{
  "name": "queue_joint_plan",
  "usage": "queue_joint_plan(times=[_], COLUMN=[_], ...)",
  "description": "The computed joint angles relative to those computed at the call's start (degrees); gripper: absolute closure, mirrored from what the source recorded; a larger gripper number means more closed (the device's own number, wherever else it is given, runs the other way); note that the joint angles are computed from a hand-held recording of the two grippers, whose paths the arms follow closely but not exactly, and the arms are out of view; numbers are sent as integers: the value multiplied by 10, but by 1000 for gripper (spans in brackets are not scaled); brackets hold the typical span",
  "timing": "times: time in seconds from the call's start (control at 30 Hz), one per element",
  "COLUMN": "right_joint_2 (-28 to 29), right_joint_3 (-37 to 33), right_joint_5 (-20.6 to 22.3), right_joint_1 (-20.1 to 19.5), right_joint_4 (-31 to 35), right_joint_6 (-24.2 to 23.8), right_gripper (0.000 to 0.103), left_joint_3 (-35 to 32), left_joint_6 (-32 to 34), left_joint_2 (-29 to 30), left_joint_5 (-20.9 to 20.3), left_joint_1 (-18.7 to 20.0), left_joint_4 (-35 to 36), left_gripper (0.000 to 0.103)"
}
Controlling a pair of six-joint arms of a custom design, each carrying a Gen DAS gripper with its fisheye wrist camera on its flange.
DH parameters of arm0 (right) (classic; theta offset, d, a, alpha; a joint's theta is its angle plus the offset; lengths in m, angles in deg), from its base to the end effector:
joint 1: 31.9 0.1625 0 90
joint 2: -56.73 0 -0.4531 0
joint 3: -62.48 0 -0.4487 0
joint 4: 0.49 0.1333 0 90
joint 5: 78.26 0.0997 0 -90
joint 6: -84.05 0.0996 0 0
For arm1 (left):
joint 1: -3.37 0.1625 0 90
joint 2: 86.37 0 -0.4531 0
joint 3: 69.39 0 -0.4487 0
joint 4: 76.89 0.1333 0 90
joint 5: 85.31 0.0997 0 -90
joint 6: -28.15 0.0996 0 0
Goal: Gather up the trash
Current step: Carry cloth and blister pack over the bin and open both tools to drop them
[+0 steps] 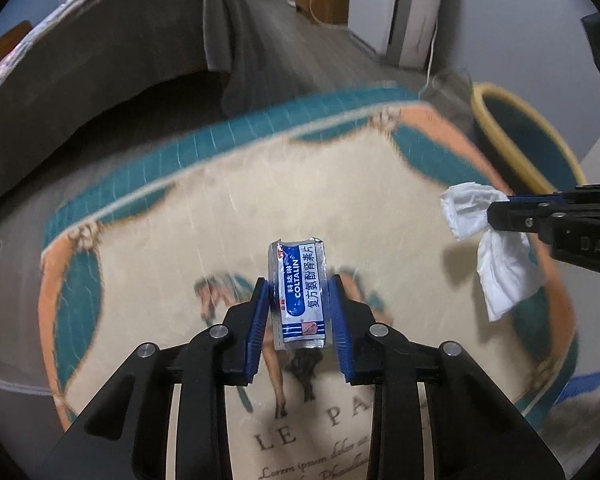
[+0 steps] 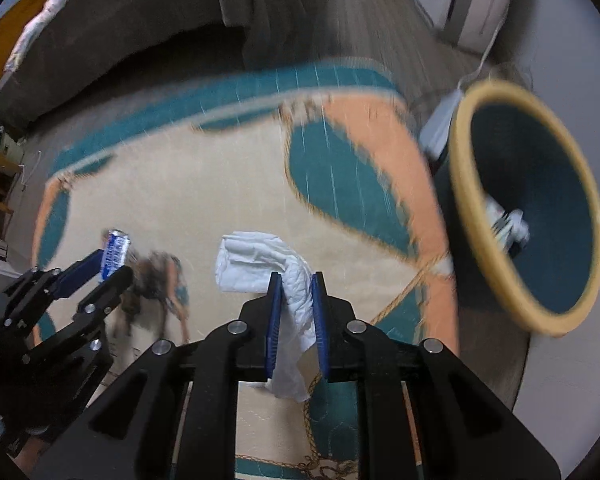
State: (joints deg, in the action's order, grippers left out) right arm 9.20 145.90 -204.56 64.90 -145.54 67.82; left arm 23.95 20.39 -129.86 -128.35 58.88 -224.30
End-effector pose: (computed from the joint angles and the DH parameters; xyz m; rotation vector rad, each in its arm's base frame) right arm 0.1673 -0.7756 0.1906 0.3583 -2.4414 0.3480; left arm -0.2411 -0.7149 0.0771 0.4820 2.3232 -0.5175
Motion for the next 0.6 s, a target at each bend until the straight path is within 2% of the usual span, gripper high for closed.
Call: queue_joint_plan(times=[0.13, 0.23, 0.37, 0.5, 0.6], right_joint_2=[-17, -30, -58, -79, -79], right_joint_3=[-8, -14, -7, -13, -25], right_joint_5=[1, -14, 3, 31, 4], right_joint_1=[9, 15, 7, -13, -21], right_joint_4=[-7, -14, -25, -11, -50], right_joint_6=[-20, -60, -61, -26, -55], right_gripper=[88, 88, 88, 88, 88], left_joint_3=[-6, -11, -17, -22, -29], left_joint_6=[11, 24, 68, 90, 91], left_joint_2=[-3, -1, 8, 16, 25], left_joint_5=[-20, -26, -11, -14, -20], left_joint_1=[-6, -13, -27, -35, -38], left_joint_4=[-43, -67, -84, -88, -80], left_gripper=[71, 71, 71, 71, 71])
